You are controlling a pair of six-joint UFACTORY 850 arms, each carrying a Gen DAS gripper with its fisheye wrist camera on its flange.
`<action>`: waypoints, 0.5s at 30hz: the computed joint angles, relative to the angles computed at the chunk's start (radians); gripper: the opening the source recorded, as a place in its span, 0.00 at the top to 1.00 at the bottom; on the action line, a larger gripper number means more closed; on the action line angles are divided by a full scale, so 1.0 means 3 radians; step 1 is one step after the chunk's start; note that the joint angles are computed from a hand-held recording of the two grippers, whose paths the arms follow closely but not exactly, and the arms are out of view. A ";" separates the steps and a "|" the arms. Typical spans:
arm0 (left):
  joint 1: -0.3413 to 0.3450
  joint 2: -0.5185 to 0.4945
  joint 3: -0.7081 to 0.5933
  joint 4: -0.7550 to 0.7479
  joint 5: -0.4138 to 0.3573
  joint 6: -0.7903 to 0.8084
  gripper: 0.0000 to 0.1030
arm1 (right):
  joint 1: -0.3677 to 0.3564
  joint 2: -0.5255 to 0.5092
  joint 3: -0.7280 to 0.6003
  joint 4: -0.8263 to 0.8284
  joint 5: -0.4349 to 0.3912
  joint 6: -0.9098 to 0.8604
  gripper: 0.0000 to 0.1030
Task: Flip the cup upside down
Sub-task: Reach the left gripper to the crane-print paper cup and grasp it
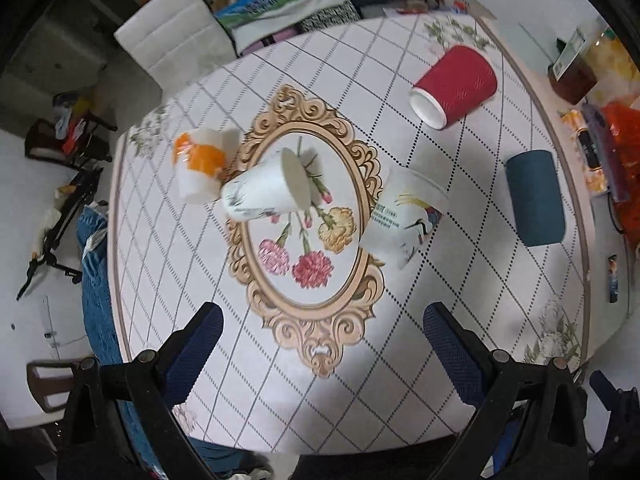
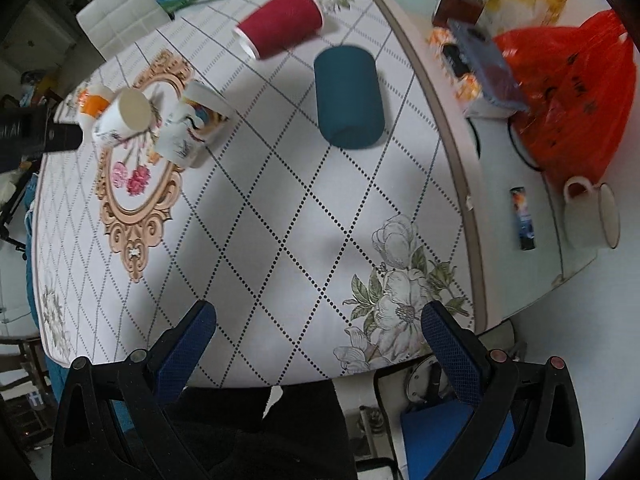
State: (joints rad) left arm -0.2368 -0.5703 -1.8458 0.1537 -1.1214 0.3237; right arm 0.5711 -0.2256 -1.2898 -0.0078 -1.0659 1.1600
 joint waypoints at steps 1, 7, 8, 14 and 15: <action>-0.0013 -0.0054 -0.0045 0.0001 -0.0023 0.0013 0.00 | -0.0017 -0.0025 0.0018 0.0029 0.0008 -0.0027 0.00; -0.0123 -0.0409 -0.0306 0.0079 -0.0172 0.0162 0.00 | -0.0148 -0.0174 0.0131 0.0278 0.0067 -0.0224 0.00; -0.0146 -0.0463 -0.0341 0.0106 -0.0174 0.0192 0.00 | -0.0175 -0.0198 0.0152 0.0325 0.0074 -0.0258 0.00; -0.0261 -0.0706 -0.0522 0.0157 -0.0156 0.0467 0.01 | -0.0274 -0.0304 0.0208 0.0517 0.0079 -0.0346 0.00; -0.0278 -0.0746 -0.0554 0.0158 -0.0165 0.0516 0.01 | -0.0285 -0.0312 0.0216 0.0542 0.0075 -0.0351 0.00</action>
State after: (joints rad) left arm -0.3201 -0.7941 -2.0120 0.2011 -1.1710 0.4785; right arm 0.4856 -0.3193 -1.2249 0.1549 -1.0434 1.0548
